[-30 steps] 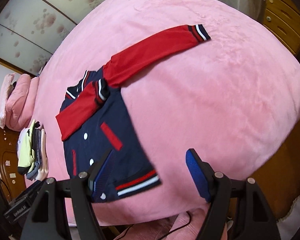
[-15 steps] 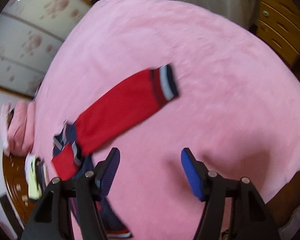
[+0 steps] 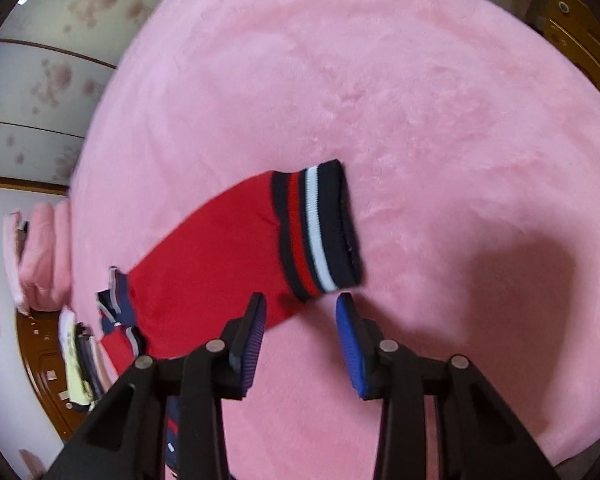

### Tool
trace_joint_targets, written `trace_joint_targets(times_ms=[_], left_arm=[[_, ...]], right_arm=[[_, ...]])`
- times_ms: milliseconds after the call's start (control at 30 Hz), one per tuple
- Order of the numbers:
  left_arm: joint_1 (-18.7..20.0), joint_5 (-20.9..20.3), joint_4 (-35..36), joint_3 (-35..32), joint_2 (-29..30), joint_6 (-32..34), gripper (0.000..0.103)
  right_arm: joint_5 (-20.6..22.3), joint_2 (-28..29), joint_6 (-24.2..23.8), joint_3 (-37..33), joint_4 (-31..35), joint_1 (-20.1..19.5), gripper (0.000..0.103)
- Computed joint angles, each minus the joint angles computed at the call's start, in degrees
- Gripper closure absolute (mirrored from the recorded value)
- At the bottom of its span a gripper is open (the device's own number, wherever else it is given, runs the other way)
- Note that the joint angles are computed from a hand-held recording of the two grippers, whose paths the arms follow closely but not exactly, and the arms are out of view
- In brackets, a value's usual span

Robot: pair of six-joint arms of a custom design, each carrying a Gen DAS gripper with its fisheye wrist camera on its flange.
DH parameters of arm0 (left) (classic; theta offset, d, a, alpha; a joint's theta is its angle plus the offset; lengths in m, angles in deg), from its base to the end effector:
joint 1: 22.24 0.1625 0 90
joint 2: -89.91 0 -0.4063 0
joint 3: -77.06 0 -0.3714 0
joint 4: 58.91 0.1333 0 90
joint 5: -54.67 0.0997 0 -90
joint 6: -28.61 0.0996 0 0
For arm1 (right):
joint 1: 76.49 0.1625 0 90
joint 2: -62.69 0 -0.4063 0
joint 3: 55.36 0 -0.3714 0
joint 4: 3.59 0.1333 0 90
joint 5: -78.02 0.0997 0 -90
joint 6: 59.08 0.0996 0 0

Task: Fold large clothes
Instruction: 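Grasp the other red sleeve cuff with the right gripper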

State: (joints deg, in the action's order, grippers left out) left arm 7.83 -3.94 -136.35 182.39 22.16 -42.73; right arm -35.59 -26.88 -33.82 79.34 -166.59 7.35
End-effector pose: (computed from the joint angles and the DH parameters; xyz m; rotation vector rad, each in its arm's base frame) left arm -0.2939 -0.3841 0.1810 0.0670 2.1517 -0.1344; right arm 0.0504 -0.4036 0.2715 -0.8720 -2.5795 0.7597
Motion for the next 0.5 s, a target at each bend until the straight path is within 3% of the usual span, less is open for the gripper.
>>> trace_joint_targets(times_ms=[133, 200, 267, 367, 500], left_arm=[[-0.8, -0.3, 1.6, 0.0, 0.6, 0.4, 0.012], [-0.7, -0.3, 2.9, -0.4, 1.0, 0.4, 0.012], [-0.5, -0.1, 3.3, -0.5, 0.9, 0.5, 0.012], [0.2, -0.5, 4.1, -1.0, 0.5, -0.9, 0.012], [0.3, 1.4, 6.4, -2.9, 1.1, -1.9, 0.012]], right_arm=[[0.4, 1.5, 1.2, -0.8, -1.4, -1.2, 0.067], [1.4, 2.1, -0.1, -1.3, -1.3, -1.8, 0.073], [2.3, 2.2, -1.7, -1.7, -1.0, -1.9, 0.085], [2.2, 2.3, -3.2, -2.2, -1.2, -1.1, 0.093], [0.4, 3.3, -3.5, -3.1, -1.8, 1.1, 0.094]])
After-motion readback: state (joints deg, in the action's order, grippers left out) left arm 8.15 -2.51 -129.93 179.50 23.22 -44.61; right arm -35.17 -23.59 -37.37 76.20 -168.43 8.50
